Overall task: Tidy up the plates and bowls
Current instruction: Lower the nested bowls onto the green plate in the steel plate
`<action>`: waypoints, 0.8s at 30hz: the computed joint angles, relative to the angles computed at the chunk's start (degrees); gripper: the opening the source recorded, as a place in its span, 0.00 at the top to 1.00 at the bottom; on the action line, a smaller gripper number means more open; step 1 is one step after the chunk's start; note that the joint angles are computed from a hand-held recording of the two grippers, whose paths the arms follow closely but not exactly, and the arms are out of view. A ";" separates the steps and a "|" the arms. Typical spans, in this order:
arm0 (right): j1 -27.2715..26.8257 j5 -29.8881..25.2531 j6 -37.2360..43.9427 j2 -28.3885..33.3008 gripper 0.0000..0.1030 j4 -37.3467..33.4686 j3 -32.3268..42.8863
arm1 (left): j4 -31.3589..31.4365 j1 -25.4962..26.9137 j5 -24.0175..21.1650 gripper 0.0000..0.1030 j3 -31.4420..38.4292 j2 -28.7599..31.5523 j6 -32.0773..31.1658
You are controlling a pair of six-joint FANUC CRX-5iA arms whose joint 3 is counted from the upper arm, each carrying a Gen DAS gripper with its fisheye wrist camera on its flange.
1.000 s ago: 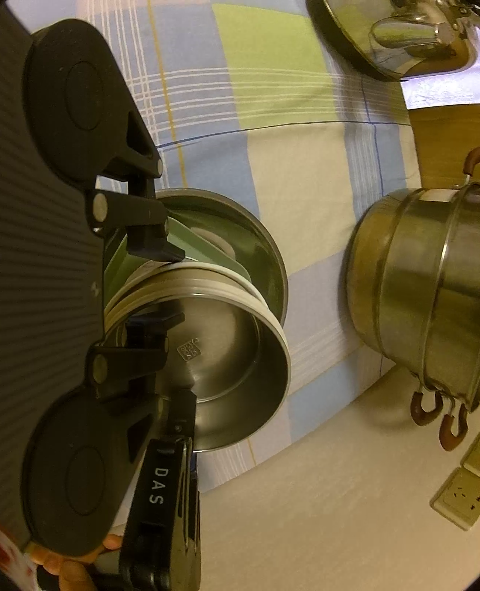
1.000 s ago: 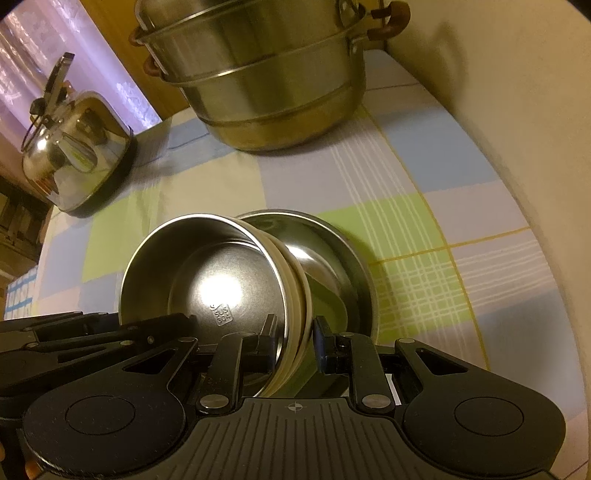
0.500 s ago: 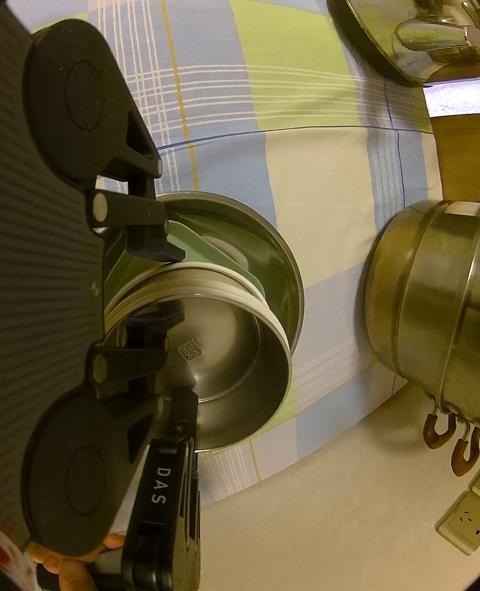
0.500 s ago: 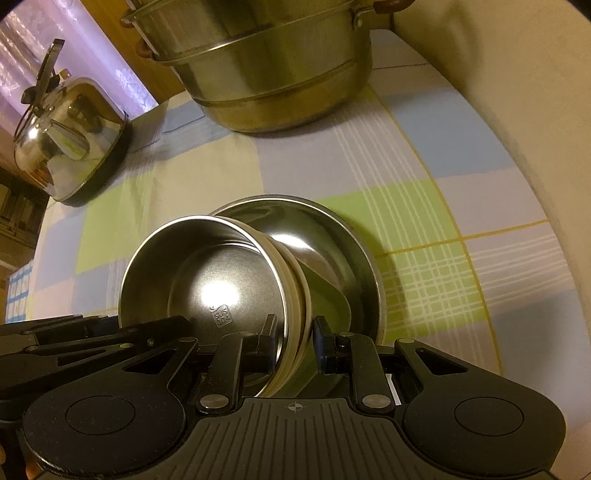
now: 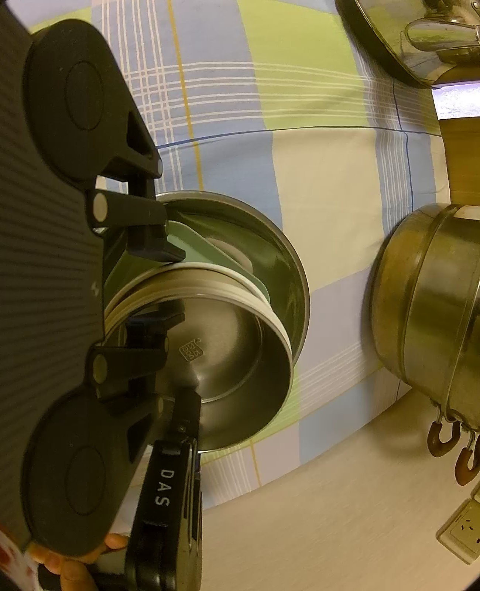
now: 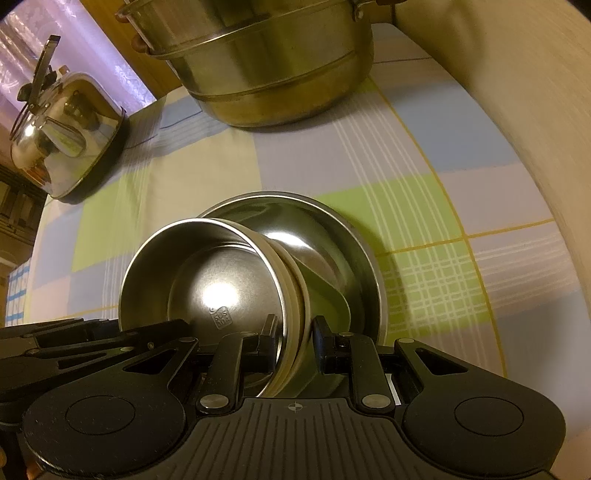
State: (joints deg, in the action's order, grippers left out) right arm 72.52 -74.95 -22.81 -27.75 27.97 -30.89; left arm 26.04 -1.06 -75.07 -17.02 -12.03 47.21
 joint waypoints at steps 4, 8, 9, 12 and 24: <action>0.23 -0.22 0.01 0.18 0.81 0.37 0.00 | 0.07 0.07 0.44 0.76 -0.39 -0.23 -0.58; 0.53 -0.18 0.07 0.00 0.81 0.73 -0.33 | 0.44 0.31 0.21 0.76 -0.43 -0.08 -0.75; 0.69 -0.12 -0.17 -0.16 0.81 0.94 -0.54 | 0.44 0.30 0.18 0.76 -0.38 -0.04 -0.70; 1.65 0.03 -0.91 -0.79 0.81 2.05 -1.55 | 0.58 0.37 0.19 0.76 -0.37 -0.04 -0.79; 6.78 -3.27 -6.75 -3.35 0.81 10.15 -4.76 | 2.19 0.97 3.67 0.72 -1.32 -2.35 -2.12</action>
